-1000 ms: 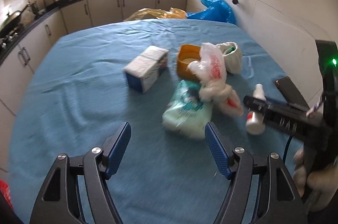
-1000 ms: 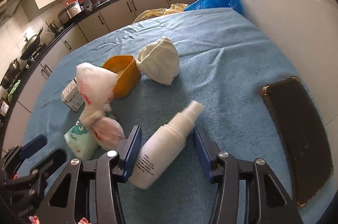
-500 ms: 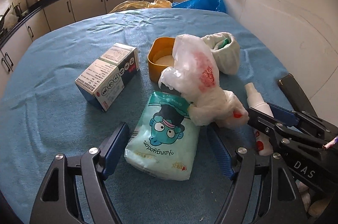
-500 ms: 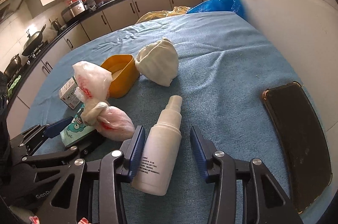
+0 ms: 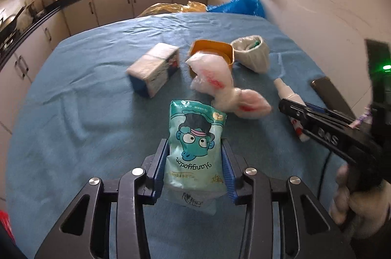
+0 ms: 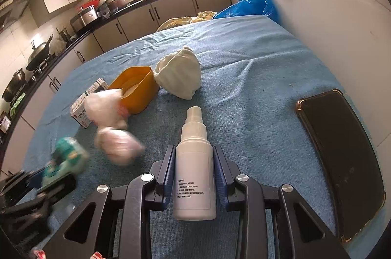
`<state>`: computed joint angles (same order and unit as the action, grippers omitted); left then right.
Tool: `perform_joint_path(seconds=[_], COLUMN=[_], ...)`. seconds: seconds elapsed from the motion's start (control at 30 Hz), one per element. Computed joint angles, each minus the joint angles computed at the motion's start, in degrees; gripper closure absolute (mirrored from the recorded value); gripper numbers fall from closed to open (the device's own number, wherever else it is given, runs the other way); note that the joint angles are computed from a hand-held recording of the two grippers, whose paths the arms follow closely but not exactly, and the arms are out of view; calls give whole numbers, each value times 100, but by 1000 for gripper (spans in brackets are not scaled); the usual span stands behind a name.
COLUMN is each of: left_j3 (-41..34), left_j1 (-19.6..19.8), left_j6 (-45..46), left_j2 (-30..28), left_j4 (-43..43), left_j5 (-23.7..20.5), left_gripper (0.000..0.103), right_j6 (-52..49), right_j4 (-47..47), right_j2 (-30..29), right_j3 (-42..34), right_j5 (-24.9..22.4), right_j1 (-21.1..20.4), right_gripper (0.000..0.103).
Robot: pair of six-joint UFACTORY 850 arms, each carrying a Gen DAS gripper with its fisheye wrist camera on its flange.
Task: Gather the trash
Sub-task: 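Grasp the green snack bag with the left tool while the right tool grasps the white spray bottle, then carry the snack bag and spray bottle to the red basket and open both tools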
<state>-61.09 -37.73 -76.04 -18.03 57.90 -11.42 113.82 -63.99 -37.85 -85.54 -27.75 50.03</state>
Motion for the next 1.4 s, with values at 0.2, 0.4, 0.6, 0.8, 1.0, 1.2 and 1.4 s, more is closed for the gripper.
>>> perform_joint_path(seconds=[0.2,0.4,0.6,0.8,1.0,1.2,1.4], left_j3=[916,1862,2552,3084,3517,3950,4340], left_j1=[74,83,147,12,-69,195,707], left_j6=[-1559,-2742,-3311,-3646,-3677,-3508,-2989], left_j2=[916,1934,2712,3368,3986,4620,5564], left_j4=[973,1683,1673,1687,1567,1266,858], left_j5=[103,-226,-448,-1070,-1713,-2008,-2118], left_gripper=[64,63,63,63,63,63,63], right_j6=[207,574,348,-169,-774,-1760,-3212], right_j4=[-220,-639,-537,-114,279,979,2095], right_j2=[76,295,341,143,-203,-713,-1461], right_j3=[80,234,142,-209,-772,-1612,-2880], right_j5=[-28,-65,-138,-138,-34,-13,-118], right_j1=[79,343,691,963,1186,1335,1485], right_gripper=[71,71,71,71,71,71,71])
